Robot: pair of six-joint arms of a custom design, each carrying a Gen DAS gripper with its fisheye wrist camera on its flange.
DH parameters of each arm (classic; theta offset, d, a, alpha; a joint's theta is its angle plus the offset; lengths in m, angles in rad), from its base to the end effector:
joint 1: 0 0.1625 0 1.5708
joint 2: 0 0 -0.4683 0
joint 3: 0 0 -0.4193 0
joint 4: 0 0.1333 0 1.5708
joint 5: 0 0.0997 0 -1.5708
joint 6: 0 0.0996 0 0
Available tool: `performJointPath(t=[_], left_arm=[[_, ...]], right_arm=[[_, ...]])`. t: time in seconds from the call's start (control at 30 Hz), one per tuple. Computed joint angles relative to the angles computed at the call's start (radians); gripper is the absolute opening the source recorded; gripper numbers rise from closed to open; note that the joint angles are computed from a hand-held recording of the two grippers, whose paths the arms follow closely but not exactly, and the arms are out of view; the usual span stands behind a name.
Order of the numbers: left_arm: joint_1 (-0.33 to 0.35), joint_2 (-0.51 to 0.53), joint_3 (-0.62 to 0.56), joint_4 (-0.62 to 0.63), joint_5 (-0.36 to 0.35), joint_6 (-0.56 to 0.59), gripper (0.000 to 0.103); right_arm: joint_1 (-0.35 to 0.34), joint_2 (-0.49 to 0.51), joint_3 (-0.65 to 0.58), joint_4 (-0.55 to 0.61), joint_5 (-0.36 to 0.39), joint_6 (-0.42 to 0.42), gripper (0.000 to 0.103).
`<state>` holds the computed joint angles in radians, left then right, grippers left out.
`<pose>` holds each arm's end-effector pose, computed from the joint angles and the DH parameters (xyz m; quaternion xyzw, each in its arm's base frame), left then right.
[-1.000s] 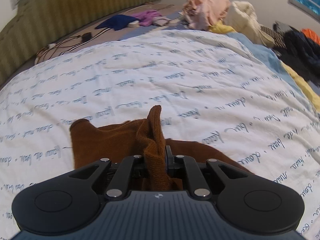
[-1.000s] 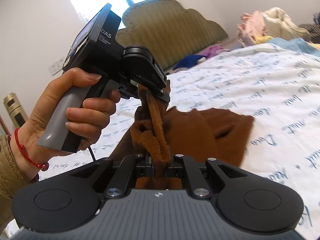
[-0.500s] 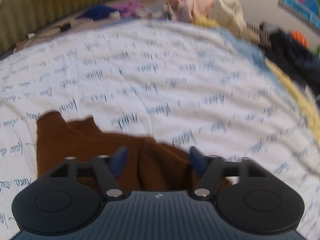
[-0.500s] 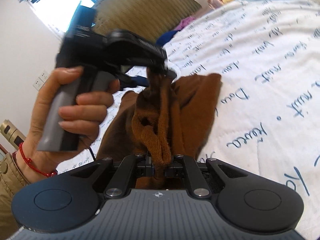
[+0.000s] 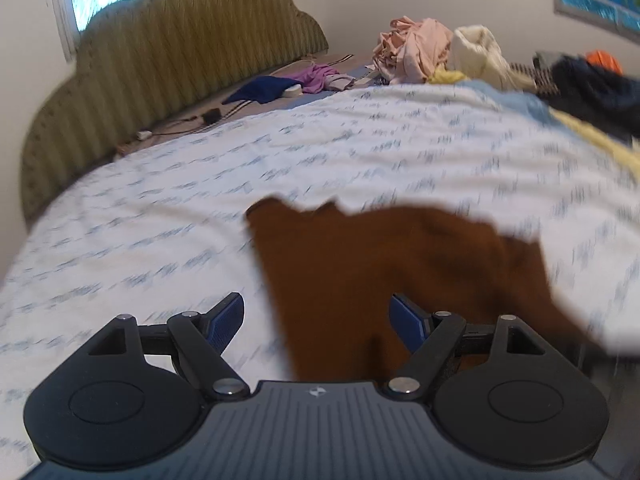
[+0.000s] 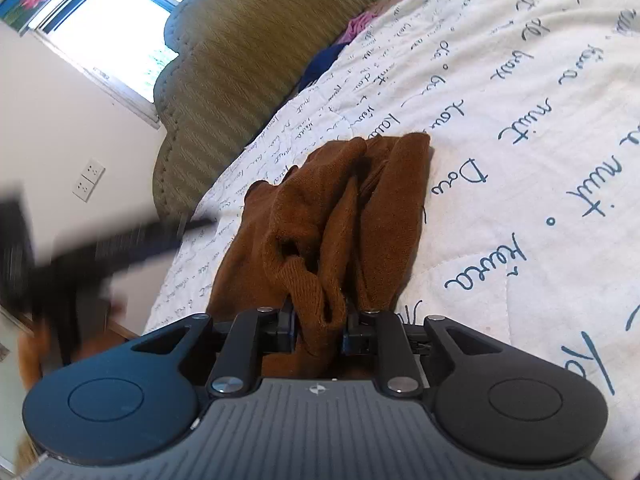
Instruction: Fold small clothes
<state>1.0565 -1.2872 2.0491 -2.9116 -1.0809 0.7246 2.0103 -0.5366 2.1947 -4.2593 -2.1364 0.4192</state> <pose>-0.1215 -0.5814 0.3036 0.4835 0.7972 -0.2510 0.2602 0.2805 -0.4088 0.0264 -0.1290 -0.8370 0.5313 0.0238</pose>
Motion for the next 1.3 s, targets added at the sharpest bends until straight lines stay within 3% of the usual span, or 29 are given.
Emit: performJointPath(t=[0.17,0.33,0.47,0.6,0.67,0.7,0.73,0.77,0.87,0.97,1.13,1.23,1.3], left_arm=[[0.064,-0.141,0.084,0.028,-0.086,0.133,0.081],[0.093,-0.203,0.130,0.064,-0.149,0.212,0.084],[0.072,-0.177,0.195,-0.079,-0.119,0.326,0.084],[0.058,-0.127,0.233,-0.204,-0.090,0.354,0.084],[0.043,-0.082,0.256,-0.335,-0.037,0.365,0.085],[0.038,-0.056,0.264,-0.416,-0.004,0.368,0.086],[0.034,-0.042,0.263,-0.456,0.024,0.356,0.086],[0.036,-0.042,0.255,-0.455,0.036,0.324,0.086],[0.053,-0.079,0.221,-0.353,0.036,0.230,0.085],[0.064,-0.104,0.218,-0.339,0.028,0.251,0.085],[0.067,-0.135,0.255,-0.341,0.000,0.336,0.085],[0.057,-0.196,0.254,-0.250,-0.064,0.299,0.085],[0.050,-0.238,0.235,-0.170,-0.125,0.245,0.085]], right_arm=[[-0.012,-0.016,0.002,0.022,0.029,0.017,0.036],[0.000,-0.014,-0.017,0.050,-0.001,0.013,0.037],[0.001,-0.012,-0.013,0.039,-0.006,0.034,0.037],[0.000,-0.012,-0.013,0.033,-0.010,0.046,0.037],[-0.005,-0.013,-0.011,0.031,0.000,0.048,0.036],[-0.004,-0.014,-0.012,0.038,-0.006,0.047,0.034],[0.000,-0.015,-0.013,0.043,-0.021,0.043,0.024],[0.004,-0.016,-0.014,0.049,-0.034,0.041,0.015],[0.002,-0.014,-0.004,0.026,-0.018,0.046,0.014],[-0.012,-0.015,0.023,-0.004,0.044,0.069,0.014],[-0.002,-0.024,0.040,0.043,0.019,0.056,0.014],[-0.002,-0.036,0.048,0.064,0.017,0.062,0.014],[0.022,-0.049,0.045,0.080,-0.026,0.028,0.020]])
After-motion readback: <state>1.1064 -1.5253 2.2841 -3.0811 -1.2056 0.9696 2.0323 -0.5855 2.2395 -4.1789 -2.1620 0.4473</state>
